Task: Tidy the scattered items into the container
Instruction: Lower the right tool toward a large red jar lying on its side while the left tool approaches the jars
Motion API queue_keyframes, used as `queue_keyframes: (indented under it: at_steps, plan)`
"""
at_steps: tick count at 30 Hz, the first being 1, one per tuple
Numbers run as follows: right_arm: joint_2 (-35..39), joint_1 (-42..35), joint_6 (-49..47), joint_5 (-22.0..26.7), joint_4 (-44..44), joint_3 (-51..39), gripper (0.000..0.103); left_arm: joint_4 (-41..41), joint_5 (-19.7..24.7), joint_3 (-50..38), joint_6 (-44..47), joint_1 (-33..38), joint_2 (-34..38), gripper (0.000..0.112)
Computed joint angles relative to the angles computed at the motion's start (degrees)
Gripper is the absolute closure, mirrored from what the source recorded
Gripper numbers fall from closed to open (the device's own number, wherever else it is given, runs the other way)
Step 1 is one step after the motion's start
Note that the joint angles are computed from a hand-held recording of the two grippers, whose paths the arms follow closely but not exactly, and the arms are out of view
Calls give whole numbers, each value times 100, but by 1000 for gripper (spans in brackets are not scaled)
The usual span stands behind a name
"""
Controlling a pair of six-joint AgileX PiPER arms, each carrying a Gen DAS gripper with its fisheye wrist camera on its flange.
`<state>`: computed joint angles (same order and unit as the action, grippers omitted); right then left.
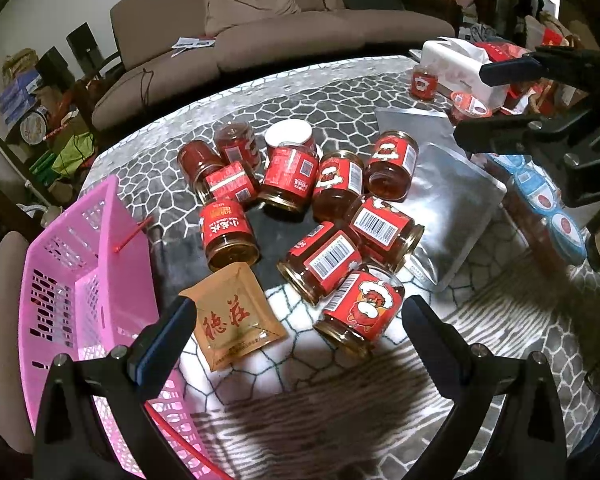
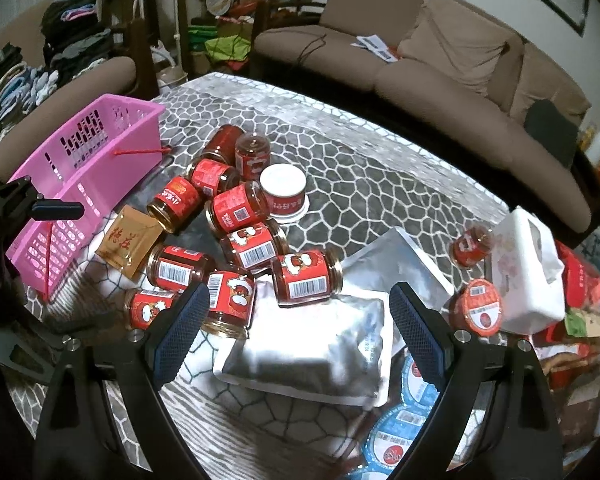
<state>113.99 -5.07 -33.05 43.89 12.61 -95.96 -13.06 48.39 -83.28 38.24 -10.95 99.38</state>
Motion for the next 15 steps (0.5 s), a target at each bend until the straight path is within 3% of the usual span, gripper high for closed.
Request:
queue_keyframes:
  at_steps: [15]
  plan:
    - [714,-25,-241,374,161,-661,12,156,-172,130,-95,-23,159,9]
